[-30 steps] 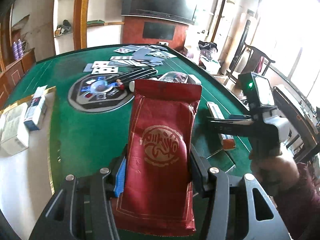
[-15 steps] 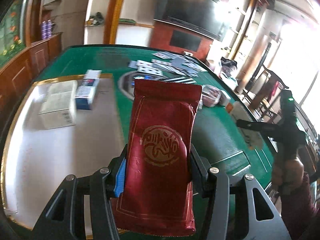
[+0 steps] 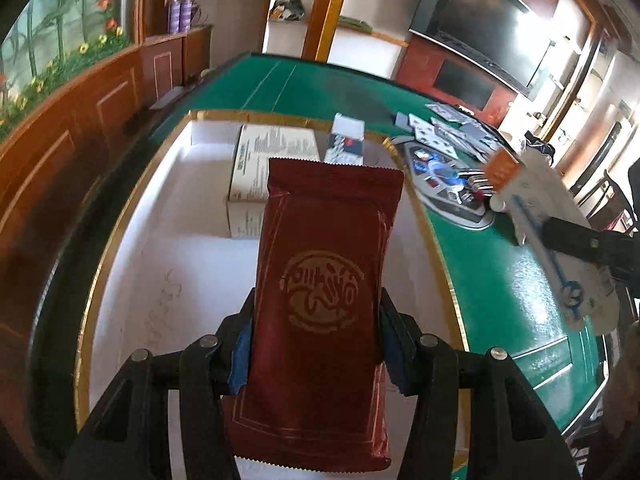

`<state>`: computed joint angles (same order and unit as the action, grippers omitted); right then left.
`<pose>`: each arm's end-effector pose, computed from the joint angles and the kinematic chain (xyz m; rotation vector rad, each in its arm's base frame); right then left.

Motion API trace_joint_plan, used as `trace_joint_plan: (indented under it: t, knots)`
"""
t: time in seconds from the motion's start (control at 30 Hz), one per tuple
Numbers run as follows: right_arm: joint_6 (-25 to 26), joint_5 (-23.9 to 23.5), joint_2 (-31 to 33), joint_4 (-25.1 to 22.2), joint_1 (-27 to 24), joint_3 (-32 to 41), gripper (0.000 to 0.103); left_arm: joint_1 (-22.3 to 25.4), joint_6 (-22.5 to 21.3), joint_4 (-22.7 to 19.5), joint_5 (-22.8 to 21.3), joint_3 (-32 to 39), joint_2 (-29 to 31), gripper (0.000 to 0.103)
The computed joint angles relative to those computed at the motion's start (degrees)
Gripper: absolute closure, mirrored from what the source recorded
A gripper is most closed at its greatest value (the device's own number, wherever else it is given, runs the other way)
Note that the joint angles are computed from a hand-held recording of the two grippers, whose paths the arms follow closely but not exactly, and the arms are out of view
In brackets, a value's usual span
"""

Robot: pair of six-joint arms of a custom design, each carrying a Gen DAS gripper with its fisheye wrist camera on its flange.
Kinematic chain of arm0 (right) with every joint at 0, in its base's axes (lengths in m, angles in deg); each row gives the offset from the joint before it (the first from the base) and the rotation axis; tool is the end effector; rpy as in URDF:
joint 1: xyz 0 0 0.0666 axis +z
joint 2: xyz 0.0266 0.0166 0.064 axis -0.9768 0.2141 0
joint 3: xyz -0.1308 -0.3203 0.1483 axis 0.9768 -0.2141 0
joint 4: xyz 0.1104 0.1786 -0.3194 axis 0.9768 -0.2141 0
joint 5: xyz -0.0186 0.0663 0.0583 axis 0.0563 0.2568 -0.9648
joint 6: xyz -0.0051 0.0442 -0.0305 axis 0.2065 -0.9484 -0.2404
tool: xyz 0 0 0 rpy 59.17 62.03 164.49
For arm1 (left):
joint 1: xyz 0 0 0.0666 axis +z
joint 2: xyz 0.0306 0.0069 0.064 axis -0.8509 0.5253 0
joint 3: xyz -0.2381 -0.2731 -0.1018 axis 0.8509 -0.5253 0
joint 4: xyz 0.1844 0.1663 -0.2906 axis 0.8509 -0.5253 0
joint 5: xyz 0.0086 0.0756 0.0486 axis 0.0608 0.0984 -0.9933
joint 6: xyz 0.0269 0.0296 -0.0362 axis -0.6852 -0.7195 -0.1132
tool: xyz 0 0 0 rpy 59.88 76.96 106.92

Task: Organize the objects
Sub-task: 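Carry the red pouch and white tube box into the tray and release both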

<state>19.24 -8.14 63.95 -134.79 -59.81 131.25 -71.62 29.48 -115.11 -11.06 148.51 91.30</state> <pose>0.4134 0.1523 0.4790 -0.3808 2.4792 0.9093 0.3600 -0.0861 0.4477 -0.1287 2.4806 -0.2630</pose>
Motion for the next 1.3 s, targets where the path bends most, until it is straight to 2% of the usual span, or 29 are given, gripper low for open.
trace_joint_plan:
  t: [0.07,0.17,0.5,0.67,0.97,1.13,1.2,1.3]
  knots:
    - [-0.5,1.5,2.4,-0.5,3.3,1.7,0.083,0.4,0.0,0.5,1.1,-1.1,-0.3,0.051]
    - [-0.9,3.8,5.5,-0.7,6.7,3.6,0.083,0.6,-0.7,0.3,0.2,-2.1,-1.0,0.051]
    - [-1.3,6.3,9.8,-1.6,10.8,5.4,0.083,6.3,-2.0,-1.6,1.6,-4.3,-3.7,0.050]
    - [-1.6,6.3,11.5,-2.3,12.5,6.5,0.083,8.7,-1.8,-1.7,2.2,-5.1,-3.6,0.050]
    - [-1.5,9.1,13.7,-2.9,13.9,8.6,0.083,8.4,-0.7,-2.0,1.7,-1.8,0.5,0.049]
    - [-1.4,9.9,14.8,-3.2,14.0,9.8,0.083,8.3,-0.1,-1.8,-0.6,-0.1,2.8,0.049]
    - [-1.5,9.6,15.0,-3.3,14.1,9.7,0.083,7.8,0.0,-1.3,-2.3,-0.4,2.4,0.046]
    - [-1.6,9.8,15.1,-3.1,14.4,9.3,0.083,7.7,0.0,0.0,-2.3,-1.0,1.1,0.041]
